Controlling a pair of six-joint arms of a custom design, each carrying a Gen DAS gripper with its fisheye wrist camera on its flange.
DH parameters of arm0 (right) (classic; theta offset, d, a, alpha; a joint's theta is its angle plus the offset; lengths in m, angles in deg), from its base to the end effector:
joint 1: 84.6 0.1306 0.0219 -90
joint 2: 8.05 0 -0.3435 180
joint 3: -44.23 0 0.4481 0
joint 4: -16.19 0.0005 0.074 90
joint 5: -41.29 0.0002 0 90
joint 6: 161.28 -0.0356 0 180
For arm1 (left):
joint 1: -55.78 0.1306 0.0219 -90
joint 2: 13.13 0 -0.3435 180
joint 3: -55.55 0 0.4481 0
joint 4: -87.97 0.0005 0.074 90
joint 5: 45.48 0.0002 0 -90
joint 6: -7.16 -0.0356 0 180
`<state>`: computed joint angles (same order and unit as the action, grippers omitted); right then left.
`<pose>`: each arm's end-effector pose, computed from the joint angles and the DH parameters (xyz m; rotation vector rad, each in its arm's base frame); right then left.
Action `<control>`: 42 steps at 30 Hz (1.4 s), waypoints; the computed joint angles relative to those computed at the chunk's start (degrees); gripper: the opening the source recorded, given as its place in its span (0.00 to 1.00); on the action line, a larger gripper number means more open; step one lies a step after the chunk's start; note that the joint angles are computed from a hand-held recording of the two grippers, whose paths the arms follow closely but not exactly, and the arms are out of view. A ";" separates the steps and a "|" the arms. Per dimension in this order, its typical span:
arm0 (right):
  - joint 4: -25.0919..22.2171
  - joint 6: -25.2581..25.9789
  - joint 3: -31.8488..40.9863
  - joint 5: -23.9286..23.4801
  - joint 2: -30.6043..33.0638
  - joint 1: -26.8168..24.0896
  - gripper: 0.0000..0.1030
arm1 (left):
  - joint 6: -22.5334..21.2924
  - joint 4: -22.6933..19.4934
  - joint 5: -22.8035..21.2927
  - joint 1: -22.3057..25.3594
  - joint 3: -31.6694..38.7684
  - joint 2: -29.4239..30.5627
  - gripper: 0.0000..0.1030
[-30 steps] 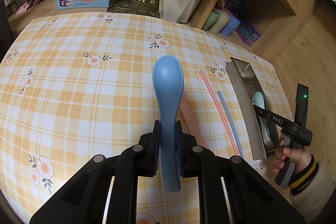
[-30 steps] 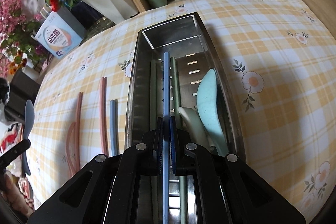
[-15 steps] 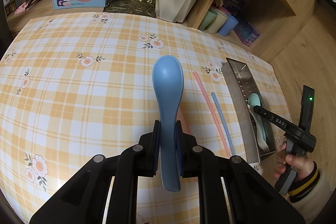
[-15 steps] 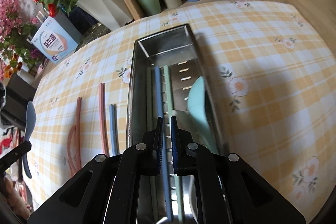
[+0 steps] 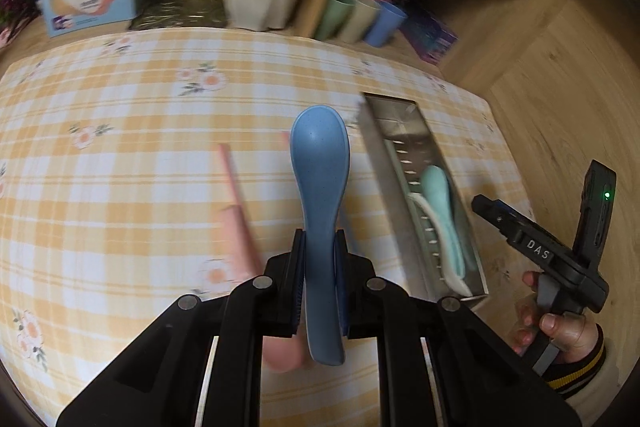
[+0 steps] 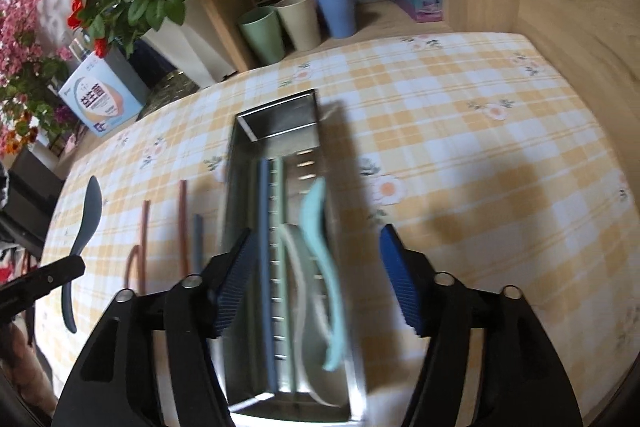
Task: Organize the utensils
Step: 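Carry the blue chopstick into the basket and open the right tool while the left tool holds the blue spoon, then lower the blue spoon into the steel basket and open the left tool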
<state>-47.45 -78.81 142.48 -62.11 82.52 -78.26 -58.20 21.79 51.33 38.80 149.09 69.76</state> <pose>0.5259 0.0662 0.4438 -0.0653 2.5534 0.3920 0.4591 -0.1451 0.4640 -0.1252 2.5848 -0.4291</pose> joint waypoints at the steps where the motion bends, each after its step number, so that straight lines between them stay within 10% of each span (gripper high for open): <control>1: -0.41 0.12 0.01 0.03 0.02 -0.50 0.68 | 0.01 -0.04 0.30 -0.69 0.82 0.87 0.13; 4: -0.39 -0.12 -0.73 0.31 -0.46 -1.75 0.85 | 0.29 -0.53 1.05 -2.75 3.53 3.79 0.13; 42: 1.25 -2.74 -3.37 -4.39 -1.54 -8.63 0.85 | 4.86 -7.38 -2.36 -10.03 24.85 27.61 0.13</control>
<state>-46.19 -81.55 139.11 -66.50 80.98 -86.89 -53.33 14.41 48.98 28.77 173.94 97.37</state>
